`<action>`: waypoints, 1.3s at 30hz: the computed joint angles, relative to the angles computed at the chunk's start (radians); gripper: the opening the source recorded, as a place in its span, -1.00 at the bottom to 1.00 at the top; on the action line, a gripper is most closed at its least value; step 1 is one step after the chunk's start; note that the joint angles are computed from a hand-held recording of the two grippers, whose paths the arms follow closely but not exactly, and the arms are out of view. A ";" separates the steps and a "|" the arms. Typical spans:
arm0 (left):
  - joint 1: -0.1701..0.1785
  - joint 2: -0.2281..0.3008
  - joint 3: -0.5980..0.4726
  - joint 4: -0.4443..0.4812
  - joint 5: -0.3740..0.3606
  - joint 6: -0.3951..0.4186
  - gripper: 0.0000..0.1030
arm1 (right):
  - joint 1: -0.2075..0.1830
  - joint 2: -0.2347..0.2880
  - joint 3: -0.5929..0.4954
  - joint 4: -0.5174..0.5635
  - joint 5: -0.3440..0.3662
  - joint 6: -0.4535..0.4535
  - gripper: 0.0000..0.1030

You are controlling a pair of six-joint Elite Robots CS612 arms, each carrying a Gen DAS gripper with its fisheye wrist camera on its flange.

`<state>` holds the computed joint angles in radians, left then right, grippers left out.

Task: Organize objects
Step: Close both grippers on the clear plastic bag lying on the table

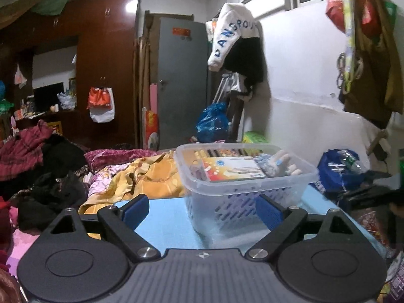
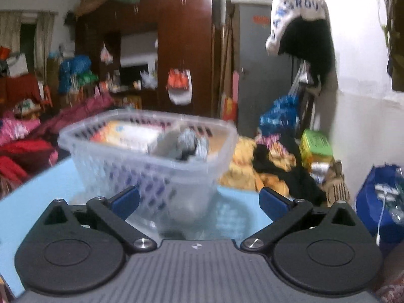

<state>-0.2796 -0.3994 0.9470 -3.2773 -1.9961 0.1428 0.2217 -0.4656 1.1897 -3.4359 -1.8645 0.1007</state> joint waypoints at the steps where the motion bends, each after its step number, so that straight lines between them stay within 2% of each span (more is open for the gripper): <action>1: 0.000 -0.007 0.012 -0.005 -0.013 0.011 0.81 | 0.001 -0.001 0.003 0.010 0.000 -0.002 1.00; 3: -0.002 -0.012 0.029 -0.002 -0.022 0.034 0.86 | 0.003 0.000 0.012 0.005 -0.004 -0.018 1.00; 6: -0.017 0.008 0.008 0.049 0.019 0.058 0.89 | 0.000 0.003 0.022 0.007 0.009 0.003 1.00; 12: -0.039 0.139 -0.204 0.309 0.003 0.091 0.85 | -0.011 0.019 -0.001 0.136 0.039 0.040 0.99; 14: -0.047 0.175 -0.263 0.361 0.033 0.091 0.83 | -0.018 0.023 -0.009 0.170 0.064 0.063 0.88; 17: -0.049 0.224 -0.350 0.416 0.012 0.076 0.81 | -0.023 0.031 -0.020 0.196 0.082 0.056 0.73; 20: -0.050 0.258 -0.417 0.486 -0.001 0.057 0.60 | -0.030 0.038 -0.032 0.228 0.110 0.049 0.58; 24: -0.051 0.277 -0.444 0.478 -0.002 0.049 0.59 | -0.041 0.043 -0.036 0.229 0.147 0.050 0.53; 27: -0.051 0.287 -0.466 0.487 -0.008 0.058 0.55 | -0.044 0.041 -0.029 0.222 0.170 0.033 0.28; 30: -0.061 0.276 -0.436 0.443 0.030 0.080 0.30 | -0.044 0.035 -0.017 0.206 0.207 0.014 -0.14; 32: -0.064 0.263 -0.405 0.415 0.046 0.094 0.03 | -0.040 0.033 -0.011 0.200 0.205 -0.002 -0.18; 33: -0.062 0.260 -0.399 0.415 0.038 0.098 0.00 | -0.040 0.033 -0.010 0.197 0.204 -0.005 -0.20; 35: -0.061 0.252 -0.385 0.407 0.030 0.103 -0.20 | -0.040 0.031 -0.003 0.190 0.212 -0.005 -0.22; 39: -0.059 0.240 -0.355 0.383 0.020 0.110 -0.40 | -0.040 0.029 0.008 0.173 0.217 -0.018 -0.34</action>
<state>-0.3382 -0.1597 0.5924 -2.8941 -1.9762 0.2531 0.1813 -0.4368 1.1981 -3.2634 -1.6472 0.0829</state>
